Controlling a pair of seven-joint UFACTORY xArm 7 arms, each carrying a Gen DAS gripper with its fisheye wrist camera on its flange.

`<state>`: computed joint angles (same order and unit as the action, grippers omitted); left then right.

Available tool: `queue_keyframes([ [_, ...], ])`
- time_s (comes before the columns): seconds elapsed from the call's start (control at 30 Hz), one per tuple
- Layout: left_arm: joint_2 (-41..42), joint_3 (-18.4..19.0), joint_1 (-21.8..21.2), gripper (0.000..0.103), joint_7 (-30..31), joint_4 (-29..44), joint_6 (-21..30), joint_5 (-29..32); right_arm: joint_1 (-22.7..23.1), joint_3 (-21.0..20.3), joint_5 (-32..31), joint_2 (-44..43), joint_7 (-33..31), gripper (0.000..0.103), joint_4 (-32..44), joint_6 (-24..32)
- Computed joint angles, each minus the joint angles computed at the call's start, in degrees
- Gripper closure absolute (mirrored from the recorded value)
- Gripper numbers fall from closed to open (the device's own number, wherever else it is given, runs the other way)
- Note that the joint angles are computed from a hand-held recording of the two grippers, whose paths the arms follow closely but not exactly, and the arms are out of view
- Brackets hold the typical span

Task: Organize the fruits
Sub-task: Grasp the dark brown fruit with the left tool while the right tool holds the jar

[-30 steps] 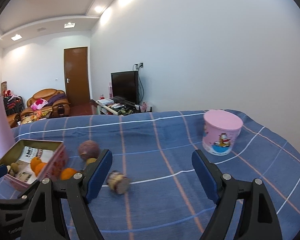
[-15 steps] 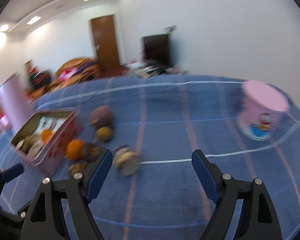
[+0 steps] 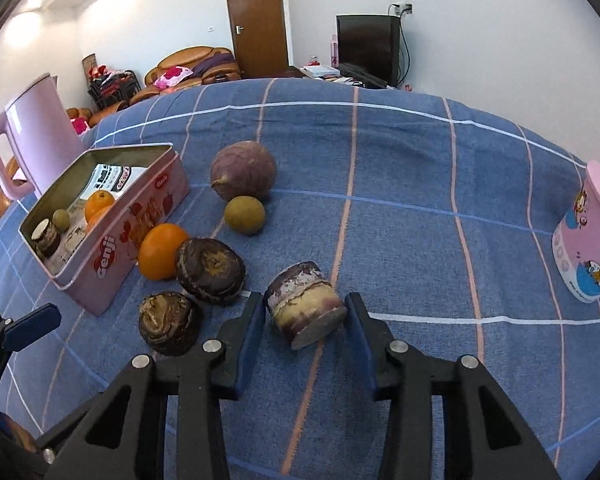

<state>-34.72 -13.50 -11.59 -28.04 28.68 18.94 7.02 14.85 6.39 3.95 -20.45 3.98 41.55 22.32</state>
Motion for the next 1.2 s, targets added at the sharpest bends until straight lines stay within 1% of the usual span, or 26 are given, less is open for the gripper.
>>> queue_keyframes([
  [0.07, 0.7, -0.3, -0.6, 0.024, 0.0, 0.5, -0.1, -0.1, -1.0, 0.0, -0.2, -1.5, 1.4, 0.060, -1.3, -1.1],
  [0.1, 1.4, -0.1, -1.3, 0.028, 0.1, 0.9, -0.3, -0.6, -1.8, 0.0, -0.6, -2.7, 2.4, 0.060, -2.3, -2.3],
  [0.13, 2.4, 0.4, -2.3, 0.036, 0.5, 1.5, -0.5, -1.3, -2.8, 0.2, -1.2, -3.5, 3.5, 0.060, -3.1, -3.3],
  [0.2, 4.8, 0.1, -2.9, 0.045, 0.6, 3.3, -0.1, -1.7, -5.4, 0.9, -2.8, -5.4, 6.4, 0.060, -4.6, -5.2],
  [0.23, 6.1, -0.4, -2.7, 0.047, 0.4, 4.5, 0.4, -1.5, -6.0, 1.0, -3.3, -5.9, 7.3, 0.060, -4.9, -5.6],
  [0.3, 8.7, -1.4, -2.1, 0.049, -0.9, 6.7, 1.5, -0.8, -6.5, 0.3, -3.5, -6.9, 8.3, 0.060, -5.6, -6.5],
  [0.37, 10.8, -4.2, 0.7, 0.050, -5.1, 9.1, 3.3, 2.5, -6.7, -0.1, -3.6, -7.3, 8.8, 0.060, -5.7, -6.7],
  [0.47, 13.4, -5.8, 2.3, 0.052, -10.5, 12.0, 5.8, 6.7, -6.2, -0.9, -3.3, -7.7, 8.7, 0.060, -5.6, -6.5],
  [0.53, 14.9, -7.0, 3.4, 0.053, -14.7, 13.8, 7.6, 10.6, -5.7, -1.7, -2.9, -7.8, 8.1, 0.060, -5.5, -6.4],
  [0.63, 16.9, -7.7, 3.5, 0.053, -19.4, 16.2, 10.1, 15.3, -6.1, -1.4, -2.9, -8.0, 8.3, 0.060, -5.5, -6.6],
  [0.7, 18.1, -7.7, 2.8, 0.053, -21.2, 17.5, 11.5, 17.9, -6.2, -1.5, -2.8, -8.4, 8.4, 0.060, -5.6, -6.7],
  [0.77, 17.1, -4.7, 0.4, 0.053, -19.7, 16.0, 9.3, 15.8, -6.3, -1.6, -2.7, -8.4, 8.6, 0.060, -5.8, -6.6],
  [0.8, 16.4, -2.9, -1.0, 0.053, -18.4, 14.9, 7.9, 13.8, -6.4, -1.4, -2.7, -8.2, 8.8, 0.060, -5.7, -6.6],
  [0.83, 15.0, -0.3, -3.0, 0.053, -15.5, 13.4, 6.7, 9.9, -6.6, -1.3, -2.8, -8.0, 9.1, 0.060, -5.7, -6.8],
  [0.87, 13.4, 1.2, -4.0, 0.053, -13.9, 11.9, 5.9, 7.1, -6.6, -1.4, -2.7, -8.1, 9.2, 0.060, -5.8, -6.7],
  [0.9, 12.1, 1.6, -4.0, 0.053, -13.6, 10.8, 5.4, 5.6, -6.7, -1.3, -2.7, -8.0, 9.4, 0.060, -5.7, -6.8],
  [1.03, 8.0, 1.5, -3.0, 0.053, -13.3, 7.4, 5.1, 2.3, -6.2, -1.6, -2.4, -8.1, 9.3, 0.060, -5.7, -6.9],
  [1.17, 10.6, -1.2, -1.0, 0.053, -12.9, 9.7, 5.5, 4.2, -5.8, -1.6, -2.4, -8.1, 8.9, 0.060, -5.7, -7.3],
  [1.2, 11.8, -1.3, -0.9, 0.053, -12.6, 10.7, 5.6, 4.4, -5.5, -2.0, -2.1, -8.2, 8.6, 0.060, -5.6, -7.3],
])
